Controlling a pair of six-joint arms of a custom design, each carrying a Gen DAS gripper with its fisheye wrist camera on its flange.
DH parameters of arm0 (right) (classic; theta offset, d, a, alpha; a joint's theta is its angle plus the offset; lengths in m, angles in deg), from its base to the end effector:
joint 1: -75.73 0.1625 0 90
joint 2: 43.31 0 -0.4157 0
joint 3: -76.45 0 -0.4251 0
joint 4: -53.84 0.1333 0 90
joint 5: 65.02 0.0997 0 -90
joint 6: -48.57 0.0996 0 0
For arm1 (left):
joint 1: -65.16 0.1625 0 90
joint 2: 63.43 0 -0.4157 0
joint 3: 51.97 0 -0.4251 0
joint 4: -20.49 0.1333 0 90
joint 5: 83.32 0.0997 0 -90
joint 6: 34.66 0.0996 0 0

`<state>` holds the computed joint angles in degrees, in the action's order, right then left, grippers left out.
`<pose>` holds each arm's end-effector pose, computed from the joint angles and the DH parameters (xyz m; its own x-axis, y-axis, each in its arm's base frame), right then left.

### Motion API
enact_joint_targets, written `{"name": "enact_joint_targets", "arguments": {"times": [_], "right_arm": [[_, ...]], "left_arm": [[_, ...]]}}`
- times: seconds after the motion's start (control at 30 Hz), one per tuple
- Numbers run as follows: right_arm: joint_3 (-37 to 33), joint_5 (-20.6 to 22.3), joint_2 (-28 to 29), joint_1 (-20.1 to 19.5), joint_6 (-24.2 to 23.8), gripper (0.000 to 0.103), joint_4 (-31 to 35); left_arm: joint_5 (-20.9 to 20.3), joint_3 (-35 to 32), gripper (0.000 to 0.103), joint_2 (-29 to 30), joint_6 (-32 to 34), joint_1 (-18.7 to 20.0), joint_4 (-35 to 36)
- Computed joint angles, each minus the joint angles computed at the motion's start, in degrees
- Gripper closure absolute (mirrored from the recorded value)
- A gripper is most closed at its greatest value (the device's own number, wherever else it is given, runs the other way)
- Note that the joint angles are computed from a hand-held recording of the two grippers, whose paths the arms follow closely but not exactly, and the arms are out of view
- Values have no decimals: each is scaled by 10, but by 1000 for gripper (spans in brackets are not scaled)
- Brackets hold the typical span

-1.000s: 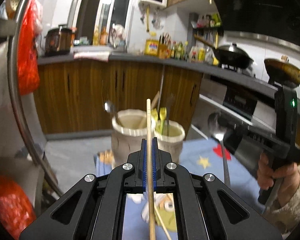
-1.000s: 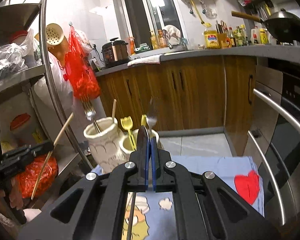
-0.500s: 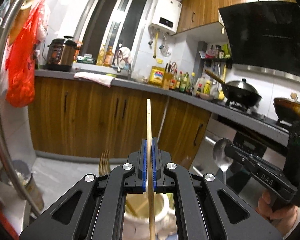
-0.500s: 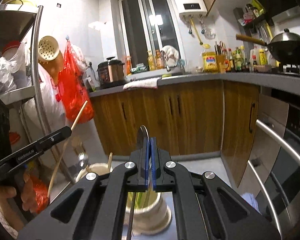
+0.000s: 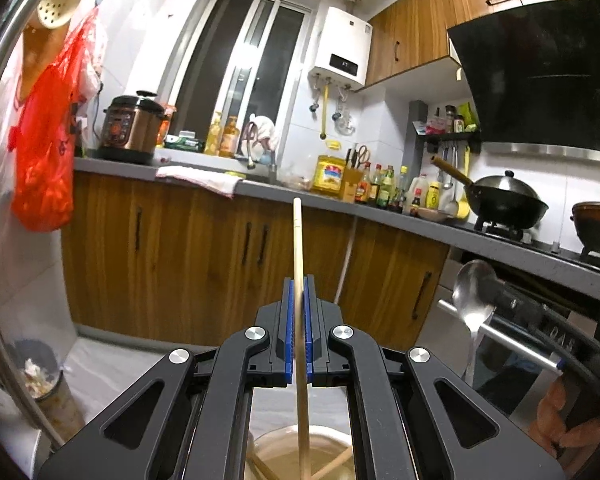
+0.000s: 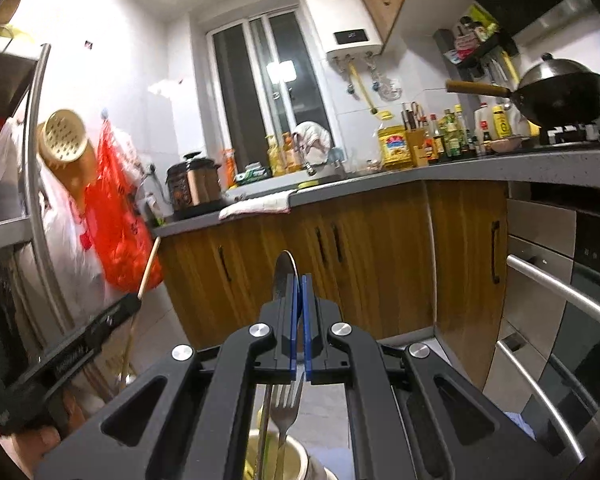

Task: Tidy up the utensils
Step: 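Lift the silver spoon and chopstick and carry both over the ceramic holder, then drop the chopstick into the large cup while the right tool drops the spoon into the small cup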

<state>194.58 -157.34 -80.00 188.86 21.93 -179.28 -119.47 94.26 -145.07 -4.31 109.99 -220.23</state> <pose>0.3277 -0.4380 0.0311 -0.7503 -0.5172 0.4119 -0.5848 0.2287 -0.7782 -0.0679 -0.3689 0.2853 -0.8278 -0.1051 -0.5512 0.5401 0.1167 -0.8334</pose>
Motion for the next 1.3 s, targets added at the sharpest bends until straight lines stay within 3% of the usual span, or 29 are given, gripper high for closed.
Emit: {"name": "enact_joint_targets", "arguments": {"times": [0.17,0.37,0.87,1.17,1.3], "right_arm": [[-21,-16,30,-2,-16,101,-30],[-20,-9,48,-13,-41,101,-40],[45,-21,32,-30,-52,101,-28],[57,-43,39,-24,-53,101,-43],[57,-55,41,-21,-50,101,-50]], "left_arm": [[-21,1,98,25,20,13,-42],[-16,4,98,55,31,13,-56],[42,87,98,-37,-123,-25,146],[32,106,98,-99,-211,-20,307],[21,111,98,-116,-213,-18,324]]}}
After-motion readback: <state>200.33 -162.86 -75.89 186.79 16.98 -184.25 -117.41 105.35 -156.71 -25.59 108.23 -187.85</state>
